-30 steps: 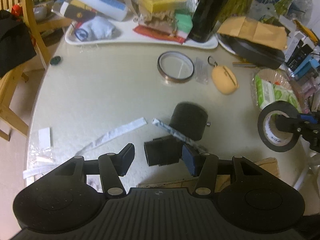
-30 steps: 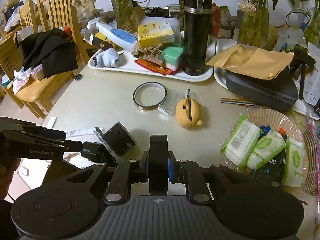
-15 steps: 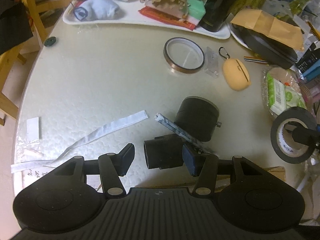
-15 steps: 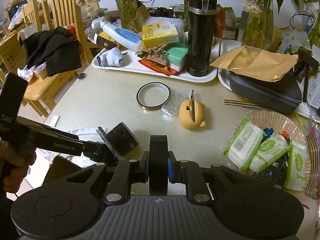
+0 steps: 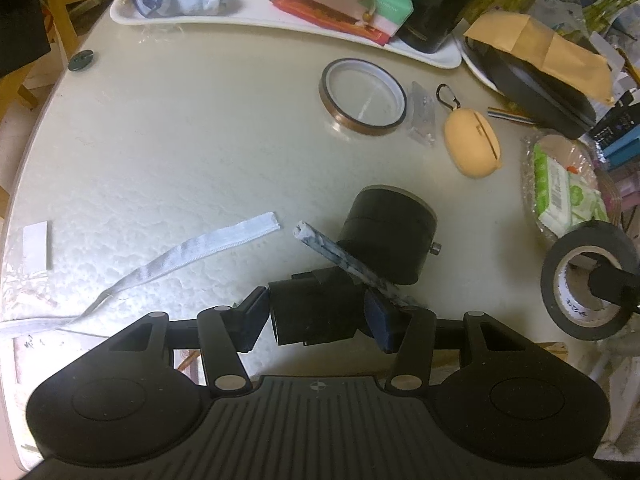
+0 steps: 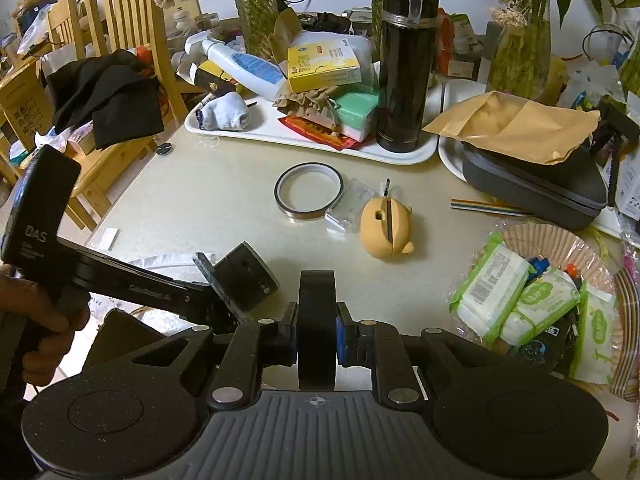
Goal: Organize rigid objects
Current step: 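Carry the tape roll toward the box with the right gripper while the left grasps the black lens part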
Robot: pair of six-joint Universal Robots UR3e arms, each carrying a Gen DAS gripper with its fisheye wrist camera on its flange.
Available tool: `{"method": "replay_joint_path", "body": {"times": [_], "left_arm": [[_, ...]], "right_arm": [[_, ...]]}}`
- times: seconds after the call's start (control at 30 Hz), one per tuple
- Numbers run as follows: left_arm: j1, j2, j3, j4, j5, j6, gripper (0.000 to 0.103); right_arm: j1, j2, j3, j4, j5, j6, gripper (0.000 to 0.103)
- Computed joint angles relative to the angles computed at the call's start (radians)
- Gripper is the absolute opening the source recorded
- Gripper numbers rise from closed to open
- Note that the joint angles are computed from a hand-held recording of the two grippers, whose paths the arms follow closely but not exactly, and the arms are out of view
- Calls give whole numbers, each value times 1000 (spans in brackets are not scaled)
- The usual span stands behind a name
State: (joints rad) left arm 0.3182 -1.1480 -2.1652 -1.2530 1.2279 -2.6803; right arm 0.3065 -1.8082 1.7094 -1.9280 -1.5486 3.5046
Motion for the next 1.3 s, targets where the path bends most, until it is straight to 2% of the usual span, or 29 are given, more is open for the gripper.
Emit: {"method": "replay_joint_path", "body": {"times": [0.1, 0.5, 0.93, 1.03, 1.3], "left_arm": [[-1, -4, -6, 24, -1, -21, 45], [-26, 28, 15, 19, 33, -53, 44], [-5, 173, 121, -144, 21, 33, 44], [45, 236, 153, -251, -4, 98, 44], [333, 414, 305, -762, -131, 445, 44]], "right_arm": [[2, 5, -2, 1, 0, -3, 20], [10, 23, -9, 5, -1, -6, 20], [25, 28, -36, 19, -22, 28, 20], [30, 17, -39, 31, -22, 42, 20], [41, -30, -47, 73, -25, 77, 20]]}}
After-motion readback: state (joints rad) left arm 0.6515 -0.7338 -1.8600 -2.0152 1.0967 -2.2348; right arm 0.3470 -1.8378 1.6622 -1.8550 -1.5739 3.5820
